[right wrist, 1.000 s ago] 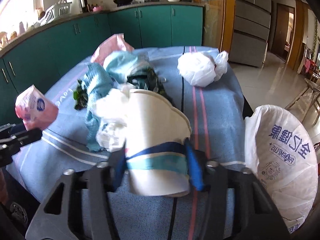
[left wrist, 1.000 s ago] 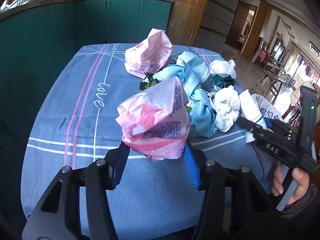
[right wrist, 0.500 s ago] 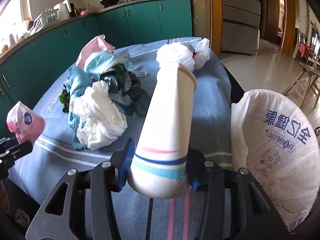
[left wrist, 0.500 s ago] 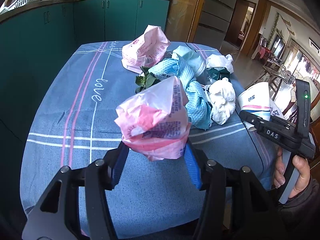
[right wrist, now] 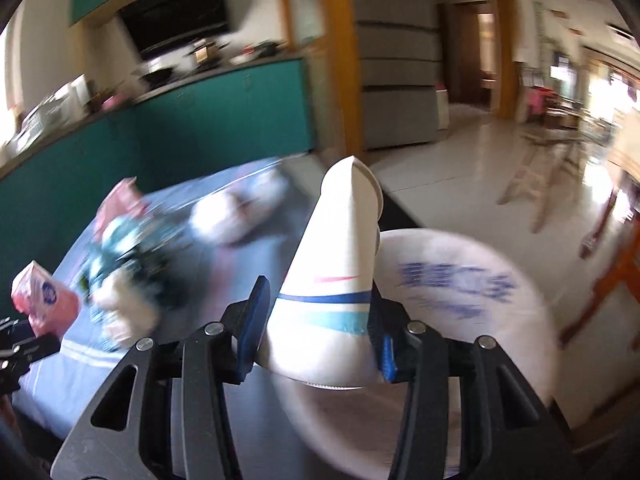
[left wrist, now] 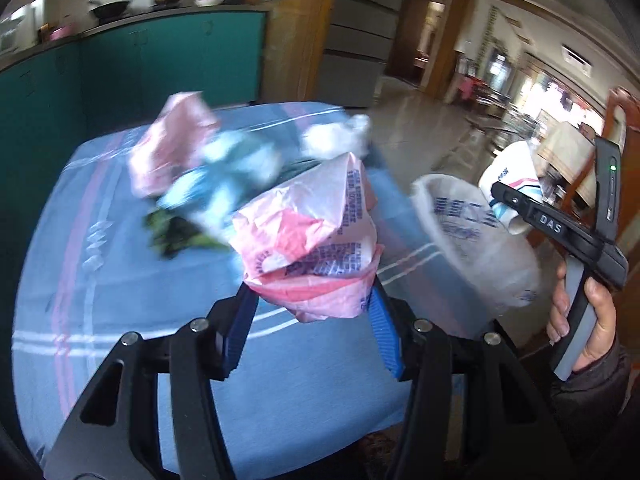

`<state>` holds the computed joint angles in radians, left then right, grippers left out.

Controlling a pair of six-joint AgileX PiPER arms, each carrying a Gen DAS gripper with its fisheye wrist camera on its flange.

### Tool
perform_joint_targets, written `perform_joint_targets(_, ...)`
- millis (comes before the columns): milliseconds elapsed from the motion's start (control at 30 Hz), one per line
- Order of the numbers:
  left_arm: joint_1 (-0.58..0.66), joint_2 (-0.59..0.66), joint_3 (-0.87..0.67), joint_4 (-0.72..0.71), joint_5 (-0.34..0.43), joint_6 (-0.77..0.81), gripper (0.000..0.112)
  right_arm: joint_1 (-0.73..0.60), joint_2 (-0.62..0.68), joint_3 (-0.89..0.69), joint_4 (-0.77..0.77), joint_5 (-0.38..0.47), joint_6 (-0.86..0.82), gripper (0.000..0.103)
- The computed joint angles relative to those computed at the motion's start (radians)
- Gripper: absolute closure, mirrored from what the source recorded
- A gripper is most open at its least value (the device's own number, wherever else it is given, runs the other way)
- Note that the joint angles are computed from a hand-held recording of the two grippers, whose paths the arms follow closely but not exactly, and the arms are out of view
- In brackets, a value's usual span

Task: Collect trash
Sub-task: 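Carry the pink bag and cup over the white bin and open both grippers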

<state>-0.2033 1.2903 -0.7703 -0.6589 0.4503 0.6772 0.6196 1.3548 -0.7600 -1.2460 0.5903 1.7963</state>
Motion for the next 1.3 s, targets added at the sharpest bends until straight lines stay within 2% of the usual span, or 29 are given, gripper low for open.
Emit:
perform_joint_targets(133,-0.195,0.145,-0.113,-0.074,-0.039,0.053,0.057,-0.072,-0.132,0.112,0.018,0.043,0.004,0.056)
perform_joint_targets(267,-0.329,0.364,-0.305,-0.079,0.000,0.019,0.057,-0.098,-0.205,0.205,0.044,0.055,0.024,0.056)
perform_joint_targets(333,-0.378,0.468,-0.413,-0.053,0.030,-0.024,0.057,-0.127,-0.217,0.235,0.061,0.031,0.019,0.056)
perform_joint_targets(400,-0.409,0.543,-0.497,-0.029,0.059,-0.047,0.053,-0.154,-0.221,0.252,0.077,0.004,0.008,0.056)
perform_joint_targets(467,-0.439,0.577,-0.533,0.010,0.048,-0.088,0.036,-0.205,-0.216,0.255,0.101,-0.039,-0.033,0.056)
perform_joint_targets(500,-0.445,0.582,-0.537,0.026,0.039,-0.105,0.033,-0.222,-0.203,0.253,0.100,-0.058,-0.038,0.056)
perform_joint_targets(567,-0.436,0.573,-0.526,0.015,0.029,-0.091,0.025,-0.240,-0.173,0.240,0.100,-0.076,-0.046,0.056)
perform_joint_targets(667,-0.406,0.516,-0.481,0.075,-0.006,-0.134,0.025,-0.254,-0.108,0.198,0.113,-0.086,-0.071,0.053)
perform_joint_targets(733,-0.388,0.438,-0.410,0.163,-0.076,-0.220,0.023,-0.270,-0.075,0.176,0.120,-0.098,-0.086,0.035)
perform_joint_targets(800,-0.355,0.367,-0.345,0.284,-0.144,-0.338,0.022,-0.266,-0.056,0.159,0.114,-0.086,-0.080,0.026)
perform_joint_targets(867,-0.300,0.303,-0.284,0.381,-0.184,-0.426,0.021,-0.257,-0.027,0.123,0.113,-0.073,-0.093,0.024)
perform_joint_targets(933,-0.246,0.249,-0.238,0.522,-0.195,-0.565,0.020,-0.251,-0.001,0.083,0.125,-0.077,-0.123,0.022)
perform_joint_targets(967,-0.208,0.226,-0.212,0.548,-0.195,-0.591,0.020,-0.243,0.019,0.056,0.129,-0.088,-0.133,0.022)
perform_joint_targets(1067,-0.092,0.185,-0.157,0.545,-0.162,-0.584,0.020,-0.202,0.099,-0.034,0.136,-0.110,-0.170,0.022)
perform_joint_targets(1233,0.144,0.100,-0.060,0.347,-0.098,-0.339,0.020,-0.146,0.280,-0.284,0.271,-0.148,-0.359,0.022)
perform_joint_targets(1300,0.223,0.038,-0.007,0.327,-0.076,-0.292,0.020,-0.148,0.356,-0.411,0.369,-0.155,-0.474,0.020)
